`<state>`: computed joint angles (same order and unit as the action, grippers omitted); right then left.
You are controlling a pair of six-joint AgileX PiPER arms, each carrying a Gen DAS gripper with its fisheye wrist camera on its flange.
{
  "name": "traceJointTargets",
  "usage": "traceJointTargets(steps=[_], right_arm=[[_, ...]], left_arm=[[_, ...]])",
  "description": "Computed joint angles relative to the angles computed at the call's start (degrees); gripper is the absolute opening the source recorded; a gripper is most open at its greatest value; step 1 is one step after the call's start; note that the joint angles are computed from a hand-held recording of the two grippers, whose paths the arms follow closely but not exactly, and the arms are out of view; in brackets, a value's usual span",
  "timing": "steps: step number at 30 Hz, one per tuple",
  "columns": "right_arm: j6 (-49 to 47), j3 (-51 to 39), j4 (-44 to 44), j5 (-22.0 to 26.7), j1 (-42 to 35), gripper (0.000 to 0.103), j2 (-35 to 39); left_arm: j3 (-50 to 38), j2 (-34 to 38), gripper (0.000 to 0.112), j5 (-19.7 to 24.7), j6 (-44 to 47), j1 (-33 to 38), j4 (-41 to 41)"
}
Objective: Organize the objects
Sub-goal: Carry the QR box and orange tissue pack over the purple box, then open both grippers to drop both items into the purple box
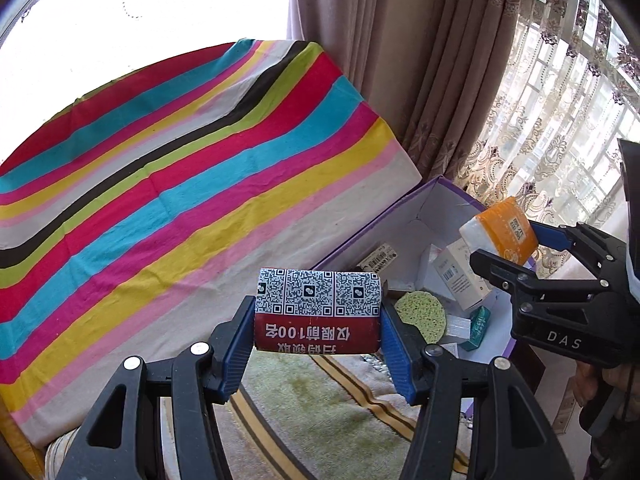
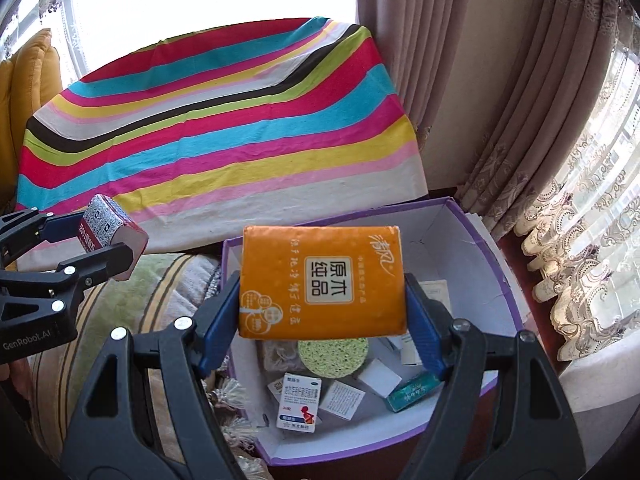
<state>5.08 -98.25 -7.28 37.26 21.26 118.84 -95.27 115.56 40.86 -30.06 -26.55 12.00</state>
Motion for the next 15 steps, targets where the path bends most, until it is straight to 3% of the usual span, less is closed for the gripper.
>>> traceJointTargets(steps=[15], right_arm=[[7.0, 2.4, -7.1, -1.7, -5.5, 0.079, -0.7]], left_arm=[[-20.3, 13.3, 0.06, 8.7, 6.6, -1.3, -11.5]])
